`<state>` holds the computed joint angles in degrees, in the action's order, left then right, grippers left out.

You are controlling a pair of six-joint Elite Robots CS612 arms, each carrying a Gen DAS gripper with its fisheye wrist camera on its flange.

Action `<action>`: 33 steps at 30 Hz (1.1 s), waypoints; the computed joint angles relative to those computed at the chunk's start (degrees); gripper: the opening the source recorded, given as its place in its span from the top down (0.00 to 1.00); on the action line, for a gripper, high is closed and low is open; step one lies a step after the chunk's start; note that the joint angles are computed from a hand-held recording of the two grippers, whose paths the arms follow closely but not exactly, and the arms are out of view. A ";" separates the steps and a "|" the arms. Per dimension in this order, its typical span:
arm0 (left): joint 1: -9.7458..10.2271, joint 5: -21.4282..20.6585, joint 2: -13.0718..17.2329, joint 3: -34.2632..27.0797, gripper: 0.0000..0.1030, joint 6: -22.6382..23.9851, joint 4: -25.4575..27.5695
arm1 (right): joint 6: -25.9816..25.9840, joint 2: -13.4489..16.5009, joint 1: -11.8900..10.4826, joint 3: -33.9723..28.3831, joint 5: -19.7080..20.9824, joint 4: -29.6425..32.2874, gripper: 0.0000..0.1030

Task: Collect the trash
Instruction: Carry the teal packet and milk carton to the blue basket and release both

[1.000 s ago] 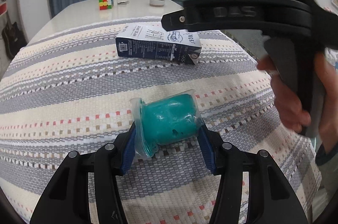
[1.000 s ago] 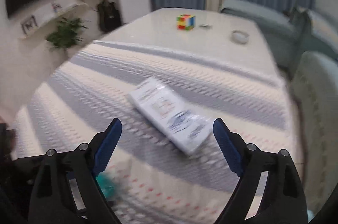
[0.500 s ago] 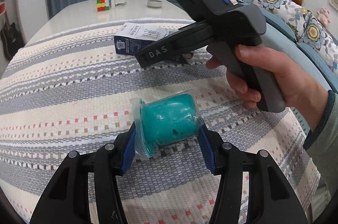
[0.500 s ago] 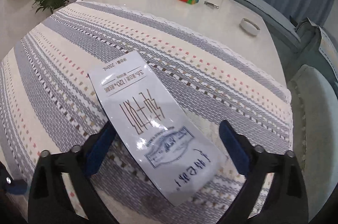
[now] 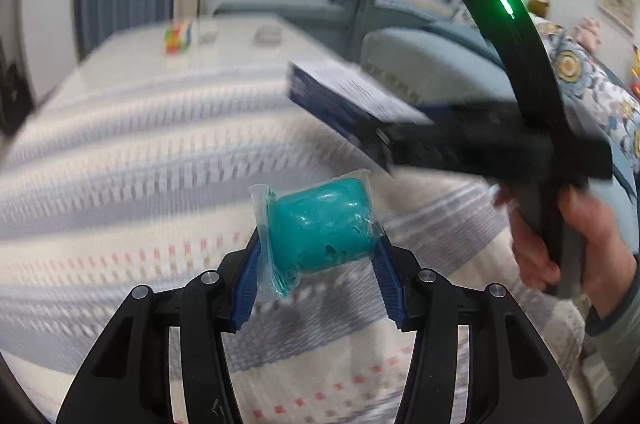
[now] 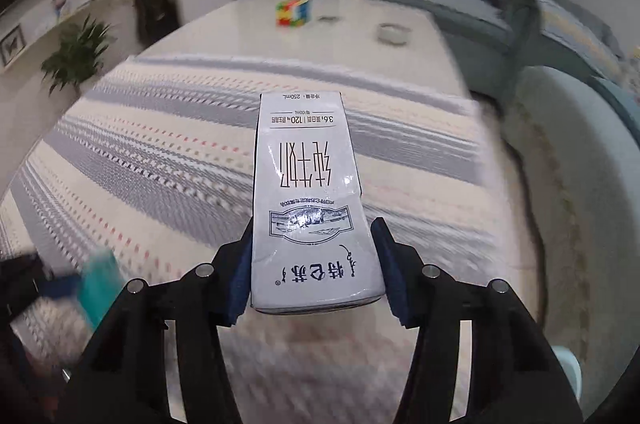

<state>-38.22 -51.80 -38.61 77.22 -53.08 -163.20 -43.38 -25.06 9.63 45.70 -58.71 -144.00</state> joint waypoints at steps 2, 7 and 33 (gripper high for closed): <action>-0.66 1.41 -0.14 -1.72 0.53 3.93 -0.76 | 2.84 -1.44 -1.29 1.98 0.30 -3.05 0.50; -1.72 2.51 1.44 -9.02 0.53 11.05 0.80 | 11.86 -5.48 -5.59 8.08 0.34 -13.20 0.50; -1.40 -18.46 28.50 -61.39 0.36 20.61 31.11 | 33.05 0.13 -14.65 2.54 -11.83 3.67 0.48</action>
<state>-39.62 -70.26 -10.10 15.83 -32.47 -132.09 -10.33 -24.93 -5.02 48.24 -70.54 -140.34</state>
